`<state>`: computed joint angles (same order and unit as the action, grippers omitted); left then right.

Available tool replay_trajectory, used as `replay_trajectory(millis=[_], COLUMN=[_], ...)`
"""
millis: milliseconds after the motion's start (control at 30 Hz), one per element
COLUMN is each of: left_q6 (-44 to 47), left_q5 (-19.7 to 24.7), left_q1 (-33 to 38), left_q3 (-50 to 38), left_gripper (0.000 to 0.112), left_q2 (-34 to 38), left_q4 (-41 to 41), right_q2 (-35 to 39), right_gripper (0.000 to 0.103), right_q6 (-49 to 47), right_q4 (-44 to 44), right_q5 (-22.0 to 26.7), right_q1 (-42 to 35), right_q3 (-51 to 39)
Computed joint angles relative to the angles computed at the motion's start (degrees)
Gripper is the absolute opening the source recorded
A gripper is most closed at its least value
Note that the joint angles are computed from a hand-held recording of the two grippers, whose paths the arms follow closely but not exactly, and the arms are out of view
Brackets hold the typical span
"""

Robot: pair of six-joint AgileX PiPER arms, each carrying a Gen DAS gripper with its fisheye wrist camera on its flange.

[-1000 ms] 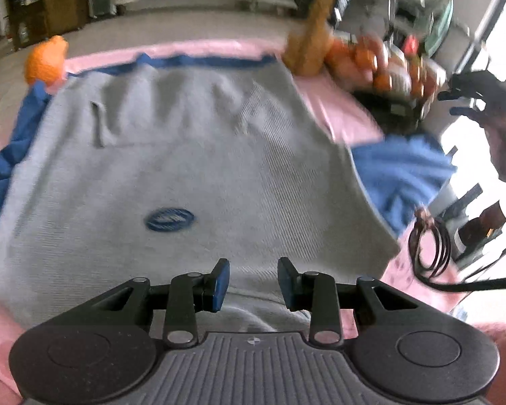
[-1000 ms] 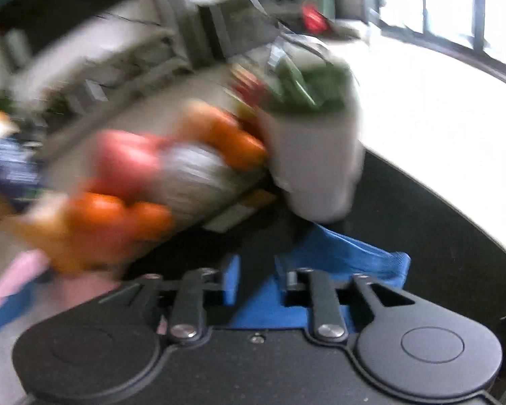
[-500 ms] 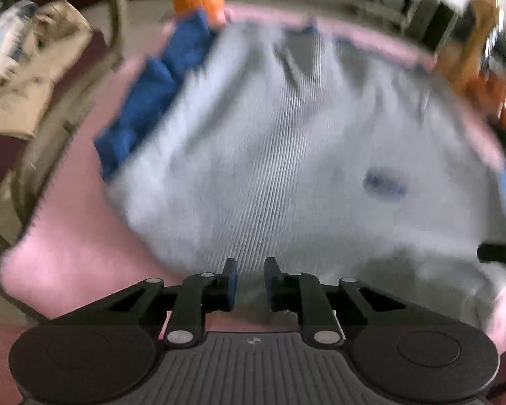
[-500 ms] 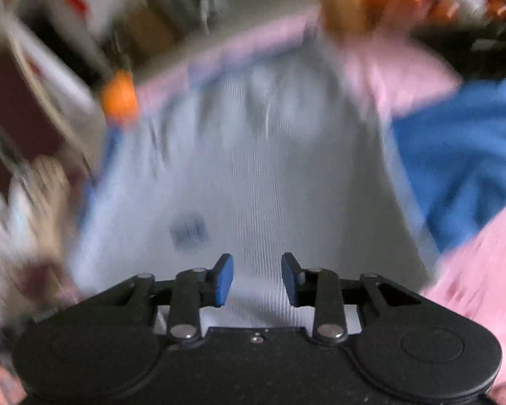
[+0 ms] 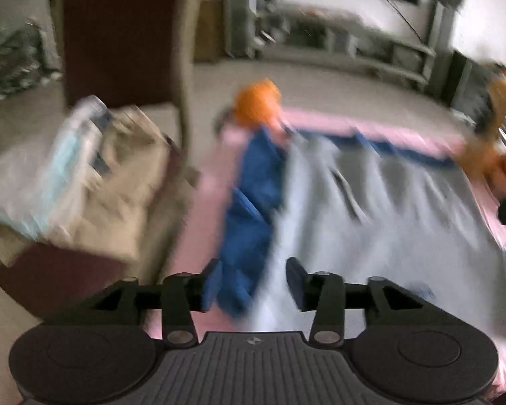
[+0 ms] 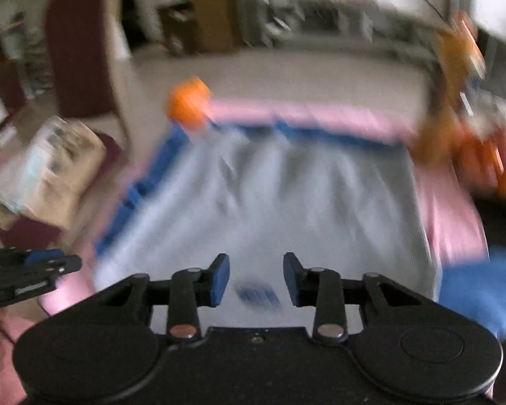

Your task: Fold clothes

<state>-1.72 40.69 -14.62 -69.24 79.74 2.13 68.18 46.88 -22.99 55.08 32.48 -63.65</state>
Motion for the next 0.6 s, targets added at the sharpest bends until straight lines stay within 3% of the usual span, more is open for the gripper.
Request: replay_trajectory(millis=[100, 167, 300, 333, 400, 467, 600], left_q6=[-5.38, -6.91, -6.22, -4.09, -0.74, -0.3, -0.05], left_q5=[2.62, 3.9, 2.63, 4.42, 8.37, 8.8, 11.77], left_q1=[0.56, 1.6, 6.82, 8.39, 11.42, 12.87, 15.58], left_q3=[-11.22, -18.18, -22.18, -24.06, -28.08, -29.25, -31.47], left_gripper=[0.05, 0.05, 0.049, 0.049, 0.05, 0.052, 0.052], left_q2=[11.89, 19.79, 26.79, 27.75, 29.88, 30.72, 31.98], left_q4=[5.67, 7.2, 3.35, 0.11, -5.52, -6.19, -9.37], right_q2=[10.19, 18.18, 32.1, 35.68, 43.11, 47.89, 59.28], right_gripper=[0.051, 0.051, 0.051, 0.051, 0.052, 0.054, 0.053], right_q6=[-5.74, -7.81, -4.87, -6.12, -9.05, -14.29, -25.31], right_q4=[0.79, 3.65, 9.32, 11.82, 17.12, 23.61, 30.35], right_q5=[-4.43, -7.8, -11.01, -11.49, -11.4, -10.73, -4.7], right_q1=[-2.11, -4.69, -7.96, -8.64, -9.92, -9.42, -6.65], right_q3=[-9.32, -14.77, -23.46, -26.25, -32.95, -38.1, -53.82])
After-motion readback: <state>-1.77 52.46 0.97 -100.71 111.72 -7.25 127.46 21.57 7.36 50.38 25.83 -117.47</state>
